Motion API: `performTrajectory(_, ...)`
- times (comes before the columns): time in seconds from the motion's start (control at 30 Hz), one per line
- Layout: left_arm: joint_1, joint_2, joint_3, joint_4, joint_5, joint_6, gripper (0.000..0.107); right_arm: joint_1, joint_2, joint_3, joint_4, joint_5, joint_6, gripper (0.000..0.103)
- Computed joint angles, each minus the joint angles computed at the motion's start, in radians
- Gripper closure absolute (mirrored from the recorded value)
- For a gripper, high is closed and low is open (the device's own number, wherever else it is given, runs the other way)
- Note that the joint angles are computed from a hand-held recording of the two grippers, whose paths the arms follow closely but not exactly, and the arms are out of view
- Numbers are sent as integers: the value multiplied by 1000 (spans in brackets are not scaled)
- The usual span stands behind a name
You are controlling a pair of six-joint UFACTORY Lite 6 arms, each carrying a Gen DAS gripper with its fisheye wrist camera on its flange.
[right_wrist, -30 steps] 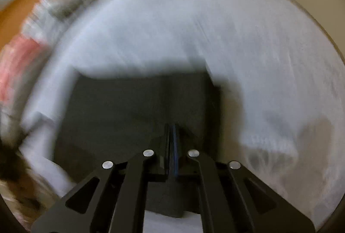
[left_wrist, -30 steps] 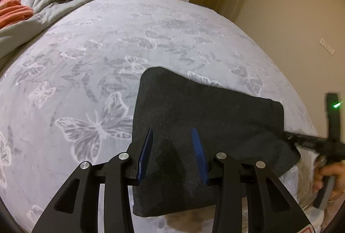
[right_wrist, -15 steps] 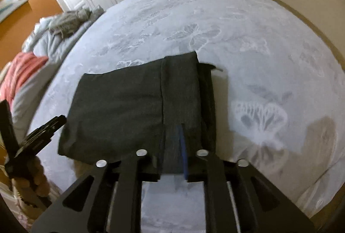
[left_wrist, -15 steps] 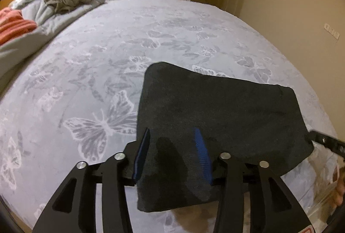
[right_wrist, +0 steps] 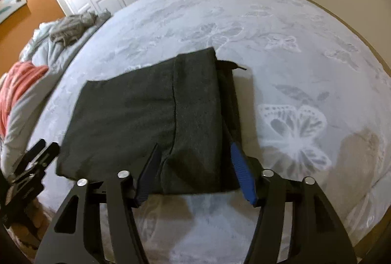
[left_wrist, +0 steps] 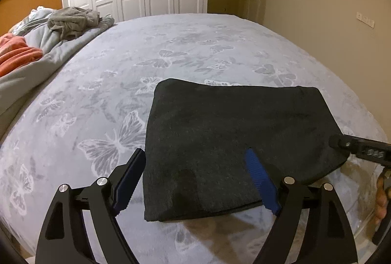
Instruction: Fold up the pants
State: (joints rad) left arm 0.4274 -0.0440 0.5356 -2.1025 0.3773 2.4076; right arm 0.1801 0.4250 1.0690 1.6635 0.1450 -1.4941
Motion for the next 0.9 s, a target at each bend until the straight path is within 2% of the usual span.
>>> performTrajectory(0.03,5,11,12,17,1,-27,26,13,8,11,19,-10,-34,98)
performTrajectory(0.07,11,18,21,38,3,-54,26,11,-5,14,3,21,-26,99)
performTrajectory(0.13,31,33,41,102,14,-126,26,-16,-125,-13,-60,166,28,99)
performTrajectory(0.23,51,51,62,161,31,-202,26,-68,-262,-28,-93,273,51,99)
performTrajectory(0.3,50,65,75,186,32,-230,26,-90,-167,30,-267,199,208,99)
performTrajectory(0.37,40,83,85,192,24,-239,26,-100,40,111,-418,118,325,98)
performTrajectory(0.4,34,93,92,201,16,-250,26,-116,100,131,-431,115,354,85)
performTrajectory(0.43,30,101,97,218,11,-267,26,-157,119,134,-402,155,345,78)
performTrajectory(0.47,29,107,102,237,9,-287,26,-178,95,111,-342,174,295,62)
performTrajectory(0.53,27,110,99,242,11,-292,26,-181,-4,61,-248,150,226,60)
performTrajectory(0.57,19,108,94,208,5,-258,26,-178,-22,75,-263,157,232,60)
performTrajectory(0.73,-21,126,95,116,-28,-172,26,-127,72,303,-534,229,458,68)
performTrajectory(0.83,-38,126,84,20,-47,-71,26,-71,239,501,-841,217,723,70)
performTrajectory(0.9,-43,132,87,-7,-52,-40,26,-48,379,630,-1050,205,926,76)
